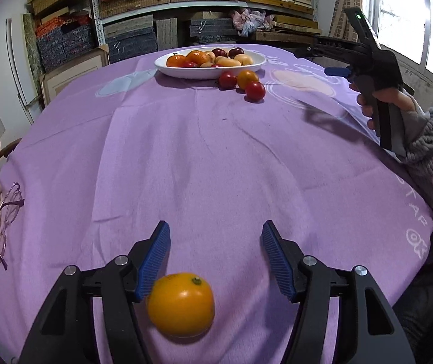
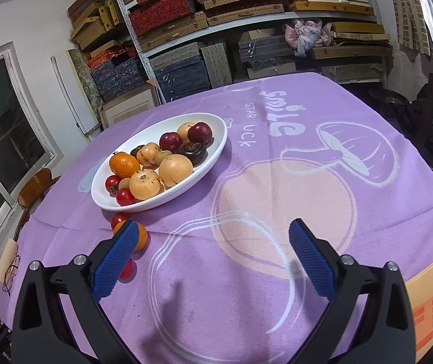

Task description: Organize fruits

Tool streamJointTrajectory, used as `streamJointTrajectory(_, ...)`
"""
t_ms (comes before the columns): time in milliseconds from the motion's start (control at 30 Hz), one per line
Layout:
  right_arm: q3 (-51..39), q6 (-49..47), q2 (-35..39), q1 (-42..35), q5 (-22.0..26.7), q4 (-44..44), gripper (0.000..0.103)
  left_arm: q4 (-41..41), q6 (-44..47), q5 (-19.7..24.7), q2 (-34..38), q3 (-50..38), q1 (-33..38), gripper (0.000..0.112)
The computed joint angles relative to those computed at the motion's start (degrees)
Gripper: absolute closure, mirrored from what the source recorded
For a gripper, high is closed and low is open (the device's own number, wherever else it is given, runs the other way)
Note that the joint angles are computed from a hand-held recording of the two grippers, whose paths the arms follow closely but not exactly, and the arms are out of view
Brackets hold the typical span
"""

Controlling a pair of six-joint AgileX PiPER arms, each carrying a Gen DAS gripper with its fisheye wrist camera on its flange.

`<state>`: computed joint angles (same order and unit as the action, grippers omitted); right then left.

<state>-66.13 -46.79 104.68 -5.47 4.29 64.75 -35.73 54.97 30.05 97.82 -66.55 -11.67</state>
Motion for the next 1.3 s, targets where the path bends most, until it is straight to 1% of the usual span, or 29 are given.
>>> streamJointTrajectory(100,-0.2,5.3,0.2,0.3,-0.1,-5.8,0.006,-6.1,6.5,-0.6,-1.5,4.0,1.6,0.049)
streamJointTrajectory(133,-0.1,5.3,0.2,0.4,-0.2,-5.8,0.006,-7.2,7.5,-1.1,-1.8,4.8,2.0,0.049)
streamJointTrajectory(200,-0.2,6.3,0.2,0.4,-0.1,-6.7,0.006,-13.9,13.6,-0.5,-2.1,6.2,4.2,0.049)
streamJointTrajectory(233,-0.2,6.3,0.2,0.4,0.0,-6.6,0.006,-15.6,14.8,-1.0,-1.7,6.2,4.7,0.048)
streamJointTrajectory(267,-0.1,5.8,0.2,0.4,0.1,-6.0,0.006,-15.2,13.8,-3.0,-1.0,5.9,4.3,0.048)
streamJointTrajectory(300,-0.2,6.3,0.3,0.4,0.3,-6.4,0.006,-12.5,10.5,-4.3,-0.1,4.5,3.6,0.048)
streamJointTrajectory(333,-0.6,9.0,0.6,0.3,0.6,-9.1,0.006,-10.5,7.9,-3.4,0.8,2.7,3.5,0.048)
streamJointTrajectory(367,-0.7,11.8,0.7,0.4,0.7,-11.9,0.006,-8.9,5.3,-0.5,2.1,-0.2,3.8,0.049)
streamJointTrajectory(400,-0.7,13.8,0.7,0.4,0.8,-13.8,0.006,-8.4,4.0,3.4,3.7,-3.4,4.2,0.049)
streamJointTrajectory(433,-0.7,13.8,0.7,0.4,0.8,-13.8,0.006,-7.3,2.4,5.0,4.8,-5.9,3.7,0.048)
streamJointTrajectory(533,-0.6,7.3,0.7,0.1,0.7,-7.3,0.006,0.2,-3.5,4.3,8.0,-12.6,-0.5,0.049)
streamJointTrajectory(600,-0.3,2.6,0.5,-0.1,0.7,-2.5,0.006,-0.5,-2.8,5.5,9.1,-15.6,-1.5,0.049)
streamJointTrajectory(700,-0.3,0.1,0.4,-0.5,1.4,0.4,0.006,1.5,-3.0,3.1,8.0,-14.5,-2.1,0.048)
streamJointTrajectory(800,-0.3,0.1,0.2,-0.3,1.8,-0.1,0.006,3.0,-4.7,0.2,7.7,-12.9,-0.4,0.048)
streamJointTrajectory(867,-0.5,4.2,0.3,0.3,1.4,-5.1,0.006,0.7,-5.0,2.7,8.4,-13.9,2.5,0.048)
streamJointTrajectory(900,-0.7,6.9,0.4,0.4,1.4,-8.0,0.006,0.3,-5.5,3.1,8.3,-13.6,3.8,0.048)
streamJointTrajectory(933,-0.9,9.0,0.6,0.5,1.6,-10.1,0.006,-0.4,-4.9,2.7,7.8,-12.5,4.7,0.048)
streamJointTrajectory(967,-1.0,9.8,0.7,0.5,1.9,-10.9,0.006,-1.0,-3.6,1.1,7.0,-10.6,5.4,0.048)
streamJointTrajectory(1067,-1.4,13.0,1.2,0.8,2.1,-14.3,0.006,0.5,-4.3,-2.6,5.7,-8.4,6.8,0.048)
streamJointTrajectory(1100,-1.8,15.1,1.5,0.9,2.5,-16.4,0.006,1.9,-5.9,-3.7,6.0,-9.7,6.9,0.048)
streamJointTrajectory(1133,-2.2,19.2,1.8,1.1,2.7,-20.6,0.006,4.9,-9.2,-3.5,7.2,-12.5,6.8,0.048)
streamJointTrajectory(1167,-2.5,23.5,2.1,1.2,2.8,-25.1,0.006,7.2,-11.7,-2.4,8.8,-15.9,6.7,0.048)
streamJointTrajectory(1200,-2.5,25.6,2.2,1.4,2.7,-27.4,0.006,9.9,-14.6,-1.5,10.9,-19.4,6.1,0.048)
streamJointTrajectory(1233,-2.2,26.6,2.0,1.5,2.2,-28.4,0.006,12.7,-17.7,0.1,12.9,-22.6,5.4,0.048)
streamJointTrajectory(1267,-2.0,27.2,1.8,1.5,1.8,-29.0,0.006,13.5,-18.4,2.8,14.6,-25.4,4.8,0.048)
streamJointTrajectory(1300,-1.8,26.4,1.7,1.3,1.6,-28.0,0.006,12.0,-16.9,3.8,15.0,-26.0,4.4,0.048)
